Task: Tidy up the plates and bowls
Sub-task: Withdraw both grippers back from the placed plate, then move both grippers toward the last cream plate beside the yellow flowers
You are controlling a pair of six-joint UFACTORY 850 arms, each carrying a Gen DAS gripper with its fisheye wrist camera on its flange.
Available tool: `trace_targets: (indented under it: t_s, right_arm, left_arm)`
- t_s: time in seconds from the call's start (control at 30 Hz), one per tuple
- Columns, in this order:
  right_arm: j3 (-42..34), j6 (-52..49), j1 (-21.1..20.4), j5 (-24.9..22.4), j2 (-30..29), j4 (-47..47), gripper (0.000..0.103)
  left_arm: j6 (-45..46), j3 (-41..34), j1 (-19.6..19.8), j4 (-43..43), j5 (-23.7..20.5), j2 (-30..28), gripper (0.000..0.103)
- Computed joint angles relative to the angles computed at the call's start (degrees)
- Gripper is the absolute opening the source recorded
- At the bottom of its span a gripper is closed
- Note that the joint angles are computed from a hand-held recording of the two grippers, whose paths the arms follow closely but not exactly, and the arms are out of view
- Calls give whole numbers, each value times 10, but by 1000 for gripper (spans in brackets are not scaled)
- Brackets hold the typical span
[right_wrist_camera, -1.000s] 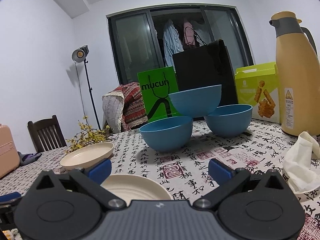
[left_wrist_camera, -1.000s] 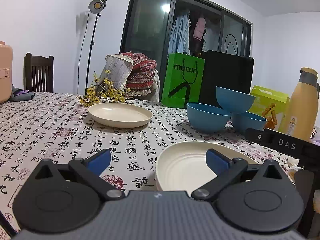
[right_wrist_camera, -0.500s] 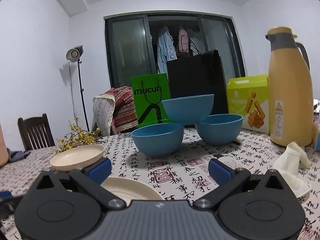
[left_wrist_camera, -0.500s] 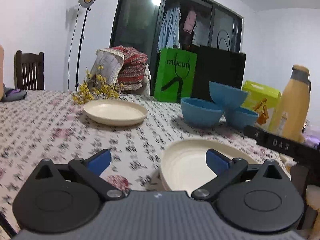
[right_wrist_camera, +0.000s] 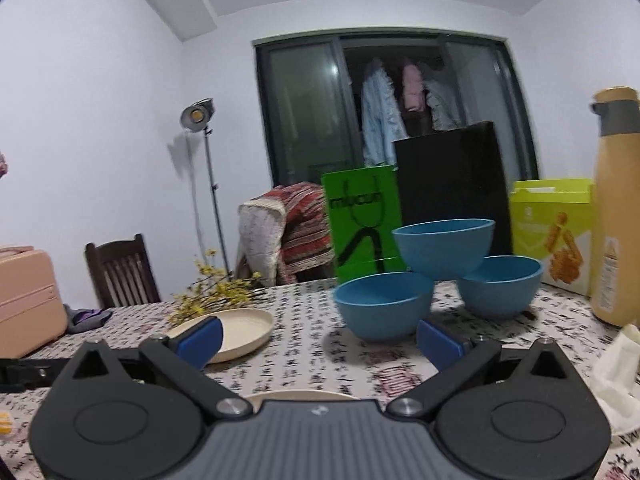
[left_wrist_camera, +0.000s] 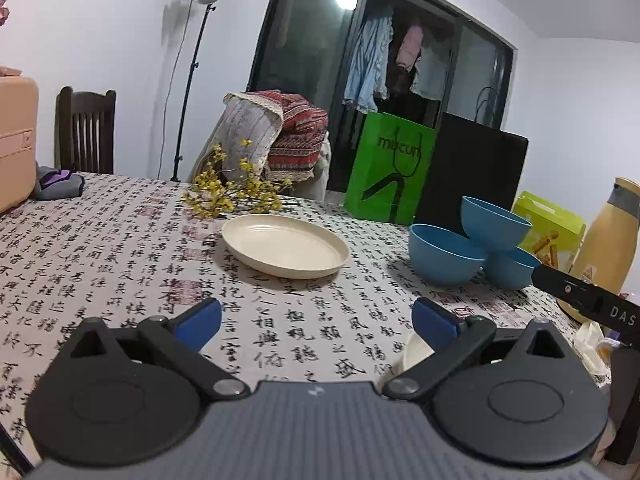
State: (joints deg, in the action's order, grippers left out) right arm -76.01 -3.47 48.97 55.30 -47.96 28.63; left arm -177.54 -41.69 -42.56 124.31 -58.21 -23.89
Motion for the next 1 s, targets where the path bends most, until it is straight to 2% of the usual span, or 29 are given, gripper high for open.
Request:
trace_targets:
  t_s: [0.27,0.5,0.77,1.0]
  right_arm:
    - [-47,-22,3,-68,0,-7,103]
    - [-87,20,-2,-145,-1,-37,103]
    - [-150,35,-9,-210,-20,-58,103]
    - [-226,29,-13,-287,-50,-58,103]
  left_arm:
    - [5,14,28,8,38,43,103]
    - [26,9,55,6,83,77,103]
    - [92,-14,76,-38,110,84,103]
    - [101,-33,98,-43,130,81,103]
